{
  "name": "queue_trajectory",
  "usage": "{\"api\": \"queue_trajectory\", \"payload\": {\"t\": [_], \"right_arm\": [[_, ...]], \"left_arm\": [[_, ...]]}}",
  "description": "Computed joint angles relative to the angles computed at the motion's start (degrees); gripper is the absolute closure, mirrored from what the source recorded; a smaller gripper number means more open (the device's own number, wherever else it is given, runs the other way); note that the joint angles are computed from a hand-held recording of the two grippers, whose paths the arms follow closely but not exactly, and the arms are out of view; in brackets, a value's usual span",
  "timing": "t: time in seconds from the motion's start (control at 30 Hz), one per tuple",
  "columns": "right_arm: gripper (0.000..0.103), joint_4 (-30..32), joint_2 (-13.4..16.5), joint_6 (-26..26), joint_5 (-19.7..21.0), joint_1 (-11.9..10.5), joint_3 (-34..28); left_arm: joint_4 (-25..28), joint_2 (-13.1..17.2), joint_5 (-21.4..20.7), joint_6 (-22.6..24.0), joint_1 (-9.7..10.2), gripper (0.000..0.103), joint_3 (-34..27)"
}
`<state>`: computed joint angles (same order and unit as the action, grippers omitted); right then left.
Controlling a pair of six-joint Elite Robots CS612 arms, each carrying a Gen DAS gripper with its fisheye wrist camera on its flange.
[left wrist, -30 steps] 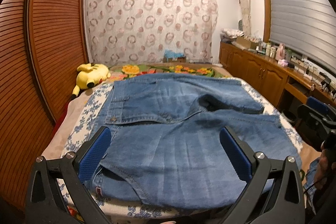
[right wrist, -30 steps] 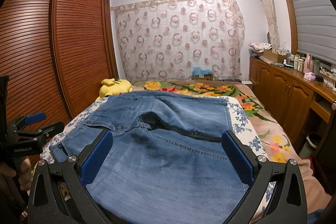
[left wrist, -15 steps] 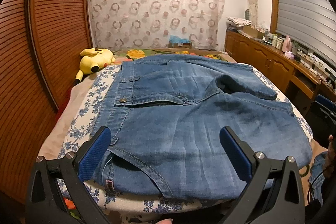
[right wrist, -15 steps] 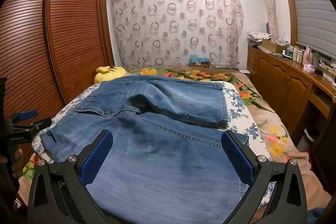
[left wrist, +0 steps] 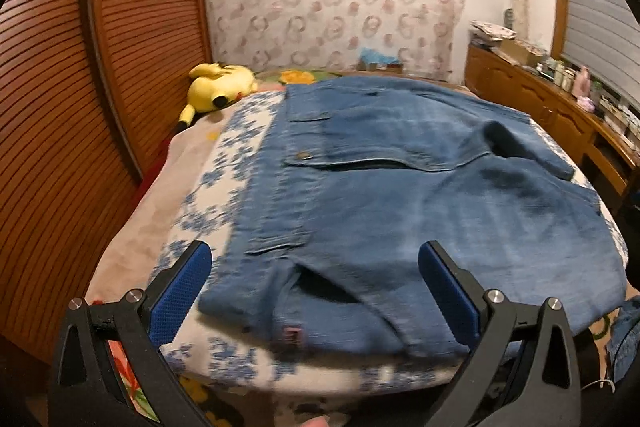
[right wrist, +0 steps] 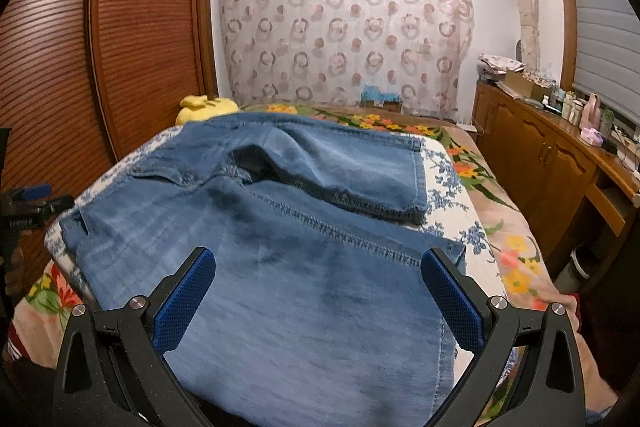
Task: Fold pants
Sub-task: 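Move left gripper to the jeans waistband while right gripper approaches the leg hem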
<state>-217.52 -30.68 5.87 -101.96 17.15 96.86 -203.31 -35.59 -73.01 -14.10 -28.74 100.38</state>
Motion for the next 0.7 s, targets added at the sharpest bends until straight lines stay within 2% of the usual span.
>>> {"api": "queue_trajectory", "payload": {"t": [0.3, 0.5, 0.7], "right_arm": [[0.003, 3.74, -2.08, 0.86, 0.31, -0.36, 2.65], [0.004, 4.92, -3.4, 2.25, 0.61, -0.69, 4.85], [0.007, 6.46, -4.96, 3.45, 0.75, -0.77, 6.79]], "left_arm": [[-0.63, 0.49, -1.04, -1.65, 2.47, 0.001, 0.78], [-0.16, 0.95, -3.9, -2.86, 3.65, 0.016, 1.59], [-0.64, 1.85, -7.38, -5.43, 4.65, 0.039, 1.84]]}}
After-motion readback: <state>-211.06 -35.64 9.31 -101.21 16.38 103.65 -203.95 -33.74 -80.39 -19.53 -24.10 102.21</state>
